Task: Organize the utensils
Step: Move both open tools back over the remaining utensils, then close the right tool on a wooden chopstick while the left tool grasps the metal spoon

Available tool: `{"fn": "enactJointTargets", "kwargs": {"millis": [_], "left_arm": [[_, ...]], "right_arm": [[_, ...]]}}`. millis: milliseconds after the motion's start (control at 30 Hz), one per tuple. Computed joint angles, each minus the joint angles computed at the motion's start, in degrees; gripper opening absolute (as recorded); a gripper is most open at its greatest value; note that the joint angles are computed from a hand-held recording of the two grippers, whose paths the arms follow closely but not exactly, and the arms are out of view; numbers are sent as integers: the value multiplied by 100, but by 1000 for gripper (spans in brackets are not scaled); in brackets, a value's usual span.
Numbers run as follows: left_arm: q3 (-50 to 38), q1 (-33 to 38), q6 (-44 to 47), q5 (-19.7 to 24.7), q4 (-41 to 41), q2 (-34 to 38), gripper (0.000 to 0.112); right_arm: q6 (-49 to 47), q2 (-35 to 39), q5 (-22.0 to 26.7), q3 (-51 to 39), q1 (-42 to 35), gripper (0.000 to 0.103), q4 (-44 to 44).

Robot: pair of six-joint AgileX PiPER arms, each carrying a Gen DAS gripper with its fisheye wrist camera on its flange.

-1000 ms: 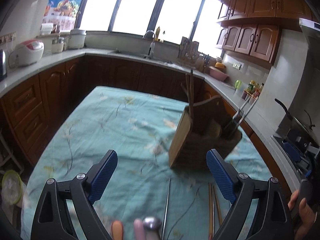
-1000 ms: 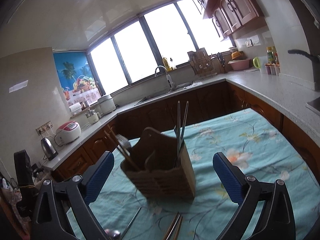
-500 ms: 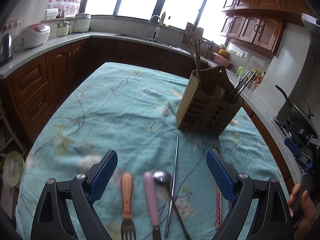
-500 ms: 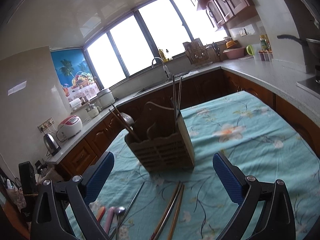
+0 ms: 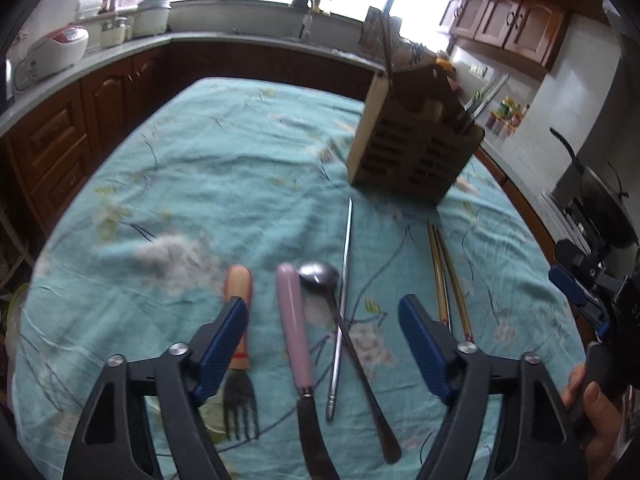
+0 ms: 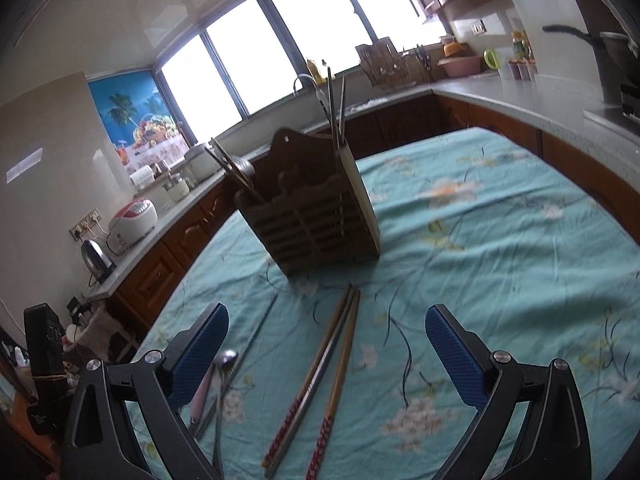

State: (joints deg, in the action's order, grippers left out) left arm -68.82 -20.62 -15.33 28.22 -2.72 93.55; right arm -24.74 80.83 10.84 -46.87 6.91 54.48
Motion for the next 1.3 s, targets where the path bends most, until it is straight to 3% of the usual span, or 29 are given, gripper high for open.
{"fn": "enactJointTargets", "kwargs": {"millis": [233, 367, 467, 633, 700, 900, 1133, 1300], "left_arm": [[-467, 6, 512, 232, -493, 428, 52], [-816, 38, 593, 345, -581, 791, 47], [-1084, 105, 708, 505, -752, 1075, 32], [-1355, 152, 822, 612, -845, 1346, 32], [-1439, 153, 852, 649, -862, 1435, 31], [-1710, 307, 1186, 812, -1338, 1759, 23], [-1834, 562, 1811, 875, -2112, 1969, 19], [-1960, 606, 1819, 955, -2192, 2086, 16]], "right_arm": [[38, 67, -85, 128, 59, 99, -49], [324, 199, 0, 27, 45, 90, -418], [258, 336, 87, -58, 15, 81, -413], [533, 624, 236, -264, 14, 66, -738], [746, 765, 325, -392, 21, 54, -977], [2024, 1289, 696, -945, 156, 37, -2408], [2470, 1791, 990, -1442, 224, 27, -3010], [2862, 2223, 1305, -1968, 206, 24, -3504]]}}
